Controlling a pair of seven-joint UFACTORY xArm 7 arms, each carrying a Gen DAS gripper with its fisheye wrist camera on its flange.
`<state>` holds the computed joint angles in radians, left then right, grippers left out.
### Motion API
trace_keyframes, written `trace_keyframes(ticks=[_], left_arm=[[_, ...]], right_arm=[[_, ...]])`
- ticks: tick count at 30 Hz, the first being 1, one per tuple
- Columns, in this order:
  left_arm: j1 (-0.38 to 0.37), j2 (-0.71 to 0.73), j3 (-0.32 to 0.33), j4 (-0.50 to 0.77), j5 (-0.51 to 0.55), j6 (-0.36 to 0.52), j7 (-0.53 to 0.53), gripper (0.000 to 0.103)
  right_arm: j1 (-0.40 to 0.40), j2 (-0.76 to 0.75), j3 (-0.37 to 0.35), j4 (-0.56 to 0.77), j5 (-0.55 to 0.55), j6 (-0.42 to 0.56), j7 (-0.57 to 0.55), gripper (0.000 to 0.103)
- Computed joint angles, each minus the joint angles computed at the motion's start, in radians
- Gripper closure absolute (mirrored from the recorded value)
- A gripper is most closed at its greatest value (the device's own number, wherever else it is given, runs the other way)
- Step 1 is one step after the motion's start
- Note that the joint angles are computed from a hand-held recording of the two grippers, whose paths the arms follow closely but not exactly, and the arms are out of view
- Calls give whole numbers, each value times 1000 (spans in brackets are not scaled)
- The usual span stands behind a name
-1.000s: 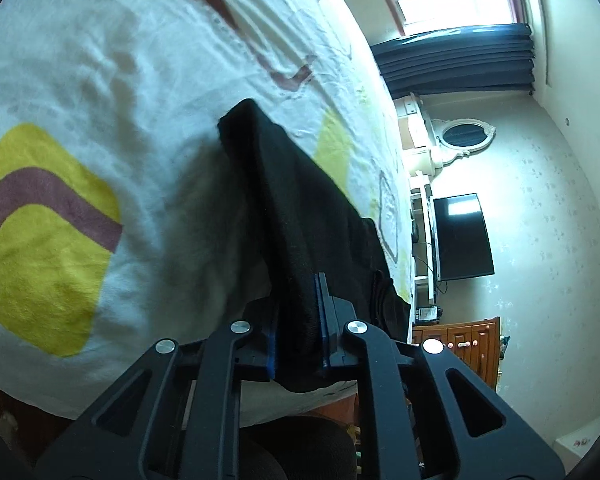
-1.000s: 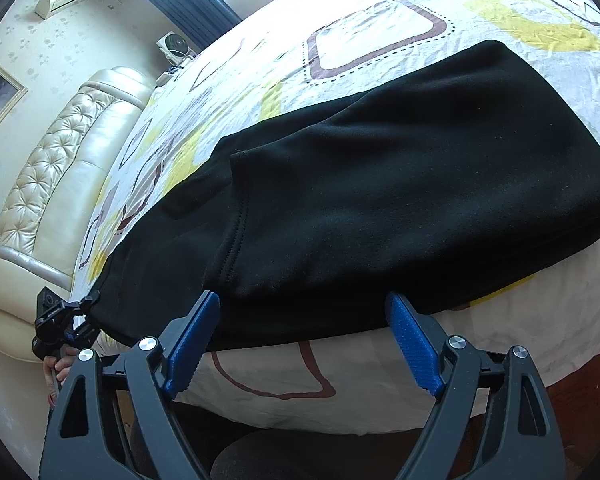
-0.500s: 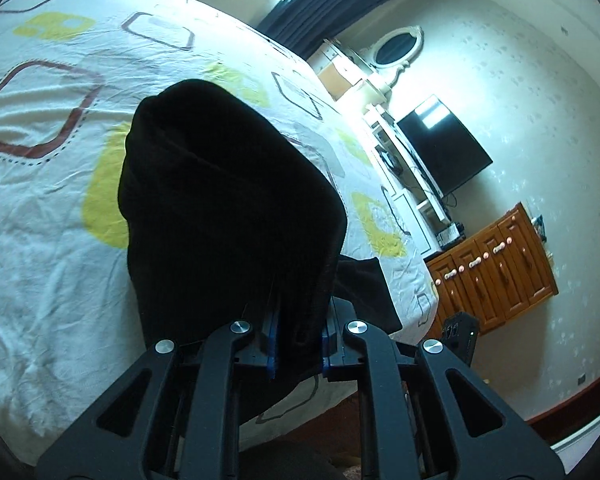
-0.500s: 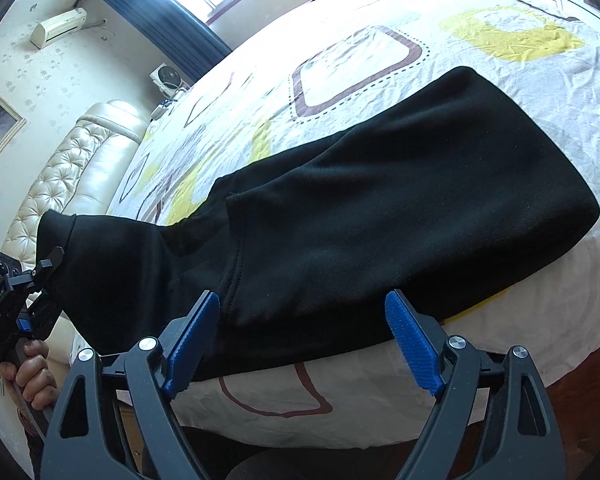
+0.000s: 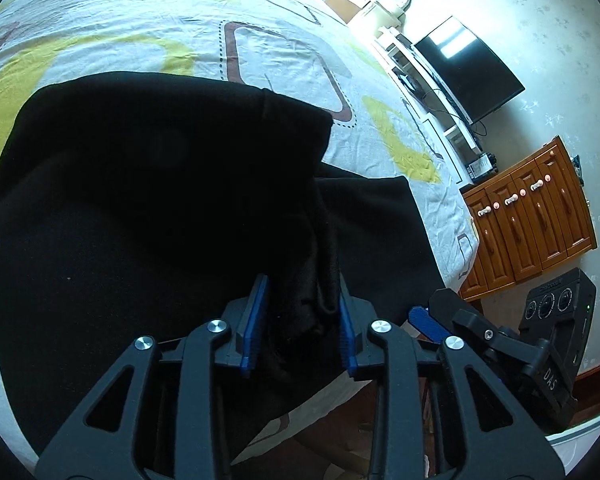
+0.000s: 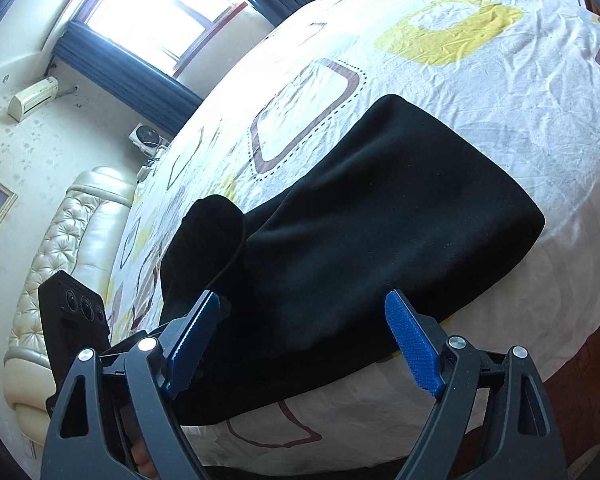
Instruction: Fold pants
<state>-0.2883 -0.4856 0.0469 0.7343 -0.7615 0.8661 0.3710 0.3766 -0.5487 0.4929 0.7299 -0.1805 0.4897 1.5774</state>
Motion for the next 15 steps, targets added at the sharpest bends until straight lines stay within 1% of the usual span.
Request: trace_keyframes(ticks=[1,2,3,4,6,8,10,11,13,14,15], left_arm=[[-5,-16,1,-7,-7,0,10,52],[-6,-37,1,-11,-6,7,10,36],[-4,-59,1,-15,4,16,6,25],[1,-86,0,-20,20,27,-5,21],[15,-148,5,-40,54,47,-26,10],[41,-224,13,-75,101,63,-55,9],[74,-300,41,-118,150,79,-69,9],[92,-336,58,-139,175,91,-72,9],[120,-388,116,-167,213,132,-53,9],[146,-406,126,-175,246,145,-49,9],[188,-426,111,-188,298,144,-62,9]], right_arm=[[2,-2,-4,-5,4,-10,2,19],[1,-1,-4,-9,5,-21,6,19],[2,0,-7,-13,7,-33,5,19],[9,3,-17,-20,14,-54,-4,19],[31,16,-46,-40,37,-117,-35,19],[73,35,-91,-63,82,-208,-80,19],[164,78,-181,-80,157,-308,-188,19],[203,88,-216,-83,188,-333,-240,19],[298,125,-303,-78,261,-364,-352,19],[342,141,-341,-77,302,-377,-397,19],[384,150,-373,-81,345,-395,-433,19]])
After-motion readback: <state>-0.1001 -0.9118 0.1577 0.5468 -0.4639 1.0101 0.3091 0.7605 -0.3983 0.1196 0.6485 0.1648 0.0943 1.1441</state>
